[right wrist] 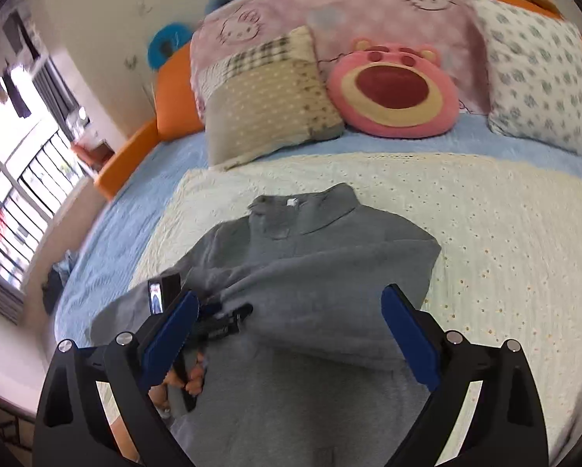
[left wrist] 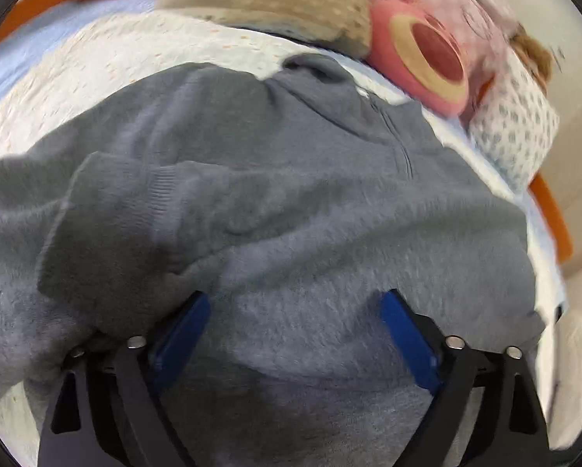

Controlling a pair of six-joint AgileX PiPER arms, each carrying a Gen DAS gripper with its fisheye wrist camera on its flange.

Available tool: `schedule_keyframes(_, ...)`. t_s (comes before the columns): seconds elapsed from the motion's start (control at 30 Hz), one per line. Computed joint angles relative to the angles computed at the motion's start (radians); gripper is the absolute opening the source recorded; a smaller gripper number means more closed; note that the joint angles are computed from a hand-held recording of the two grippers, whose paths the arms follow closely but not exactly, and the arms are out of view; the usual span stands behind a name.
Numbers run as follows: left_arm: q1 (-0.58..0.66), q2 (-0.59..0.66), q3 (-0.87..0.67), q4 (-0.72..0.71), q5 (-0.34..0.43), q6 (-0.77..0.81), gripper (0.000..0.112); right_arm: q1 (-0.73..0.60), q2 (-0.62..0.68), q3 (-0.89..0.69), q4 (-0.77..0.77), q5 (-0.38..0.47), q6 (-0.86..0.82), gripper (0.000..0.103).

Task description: Fold large clothes

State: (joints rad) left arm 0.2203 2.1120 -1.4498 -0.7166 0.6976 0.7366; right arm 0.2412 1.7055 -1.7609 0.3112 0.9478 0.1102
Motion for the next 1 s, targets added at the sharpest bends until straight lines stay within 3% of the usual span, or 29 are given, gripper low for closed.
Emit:
schedule_keyframes(0.07, -0.016, -0.01, 0.011, 0.018, -0.029, -0.011, 0.094, -0.06, -0.03, 0.138, 0.163, -0.098, -0.135, 0.088)
schedule_keyframes(0.13, 0.001, 0.011, -0.028, 0.002, 0.023, -0.021, 0.095, -0.087, -0.017, 0.234, 0.23, -0.171, -0.2, 0.072)
schedule_keyframes(0.2, 0.001, 0.023, -0.058, 0.021, 0.051, -0.035, 0.095, -0.097, 0.031, 0.29, 0.2, -0.217, -0.183, 0.045)
schedule_keyframes(0.23, -0.001, 0.027, -0.067, 0.027, 0.056, -0.038, 0.095, -0.11, 0.063, 0.309, 0.221, -0.224, -0.192, 0.037)
schedule_keyframes(0.4, 0.009, 0.01, -0.016, -0.025, 0.037, 0.037, 0.098, -0.1, 0.194, 0.362, 0.04, -0.286, -0.043, 0.022)
schedule_keyframes(0.5, 0.007, 0.011, -0.019, -0.029, 0.044, 0.035, 0.098, -0.081, 0.171, 0.447, 0.019, -0.411, -0.02, 0.021)
schedule_keyframes(0.6, 0.064, -0.029, 0.0, -0.094, 0.127, 0.057, 0.095, -0.003, 0.165, 0.448, -0.248, -0.424, 0.186, 0.023)
schedule_keyframes(0.7, 0.241, -0.132, 0.104, -0.28, 0.276, 0.151, 0.095, 0.013, 0.167, 0.45, -0.314, -0.429, 0.231, 0.023)
schedule_keyframes(0.73, 0.322, -0.164, 0.135, -0.312, 0.337, 0.187, 0.097, 0.007, 0.163, 0.461, -0.291, -0.441, 0.213, 0.023)
schedule_keyframes(0.8, 0.44, -0.196, 0.162, -0.321, 0.384, 0.208, 0.1, -0.002, 0.165, 0.456, -0.28, -0.443, 0.194, 0.023)
schedule_keyframes(1.0, 0.805, -0.07, -0.001, -0.263, 0.509, 0.08, 0.1, 0.032, 0.156, 0.477, -0.409, -0.471, 0.299, 0.023)
